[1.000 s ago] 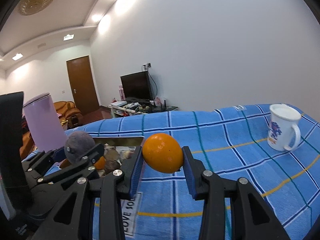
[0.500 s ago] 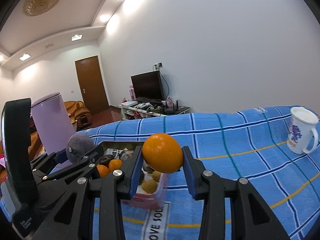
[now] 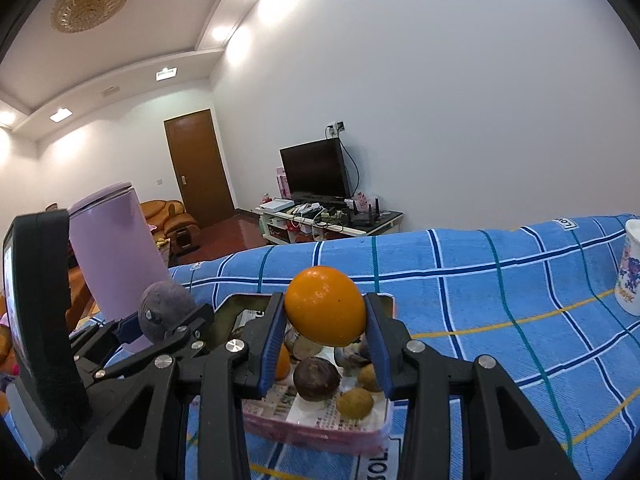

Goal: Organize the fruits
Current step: 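Carry the purple turnip and orange over the pink tin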

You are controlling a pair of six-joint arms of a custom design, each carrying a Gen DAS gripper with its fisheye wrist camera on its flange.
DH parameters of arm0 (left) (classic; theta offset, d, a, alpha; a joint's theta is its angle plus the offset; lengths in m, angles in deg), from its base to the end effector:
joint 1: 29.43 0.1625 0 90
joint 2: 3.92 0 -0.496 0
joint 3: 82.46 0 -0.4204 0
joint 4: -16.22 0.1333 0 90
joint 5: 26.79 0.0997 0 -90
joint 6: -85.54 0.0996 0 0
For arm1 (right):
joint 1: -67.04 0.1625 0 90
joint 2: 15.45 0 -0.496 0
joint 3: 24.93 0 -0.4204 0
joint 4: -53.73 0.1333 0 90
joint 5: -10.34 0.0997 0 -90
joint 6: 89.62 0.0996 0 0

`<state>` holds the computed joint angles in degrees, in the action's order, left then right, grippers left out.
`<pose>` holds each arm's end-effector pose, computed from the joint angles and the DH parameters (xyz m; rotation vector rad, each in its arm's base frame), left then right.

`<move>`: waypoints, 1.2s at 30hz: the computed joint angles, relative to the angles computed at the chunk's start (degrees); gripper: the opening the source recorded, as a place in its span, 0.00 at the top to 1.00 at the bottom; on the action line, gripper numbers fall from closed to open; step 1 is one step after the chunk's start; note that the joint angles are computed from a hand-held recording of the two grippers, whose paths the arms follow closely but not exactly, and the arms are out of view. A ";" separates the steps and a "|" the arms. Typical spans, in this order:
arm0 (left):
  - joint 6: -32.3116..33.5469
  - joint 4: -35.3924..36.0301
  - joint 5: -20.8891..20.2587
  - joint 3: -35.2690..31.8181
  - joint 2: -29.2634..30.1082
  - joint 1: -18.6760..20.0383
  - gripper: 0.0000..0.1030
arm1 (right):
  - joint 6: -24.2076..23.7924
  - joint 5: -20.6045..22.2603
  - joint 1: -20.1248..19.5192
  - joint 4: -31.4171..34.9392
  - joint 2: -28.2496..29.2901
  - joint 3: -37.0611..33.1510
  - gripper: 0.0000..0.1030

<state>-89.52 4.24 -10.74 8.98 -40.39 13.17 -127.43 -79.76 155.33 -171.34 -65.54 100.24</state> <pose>-0.2810 -0.5695 0.0214 0.2729 1.9321 -1.2573 0.1163 -0.5663 0.1733 0.7614 -2.3404 1.3363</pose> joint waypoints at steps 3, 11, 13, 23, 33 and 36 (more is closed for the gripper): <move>0.33 0.00 -0.65 -0.41 0.20 0.37 0.48 | 0.31 -0.51 0.33 -0.01 0.77 -1.16 0.60; -0.40 2.09 -0.63 -1.80 0.84 1.43 0.48 | 0.03 -2.70 1.05 -1.11 3.06 -4.20 0.60; -0.22 2.19 -0.56 -1.95 0.86 1.65 0.48 | -0.33 -3.92 1.30 -1.31 3.79 -5.16 0.60; -1.49 6.68 0.76 -4.54 2.60 2.90 0.48 | -0.05 -6.82 1.48 1.59 5.03 -7.59 0.60; -6.57 14.69 1.78 -7.96 4.84 3.74 0.48 | -0.13 -10.54 1.98 5.72 6.01 -9.59 0.60; -7.83 16.81 1.85 -8.98 5.40 4.04 0.48 | -0.46 -11.27 2.14 7.17 6.27 -10.11 0.60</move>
<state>-97.35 21.05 -8.89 -0.01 -34.99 17.21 -127.89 -91.04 157.47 -164.18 -59.27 90.14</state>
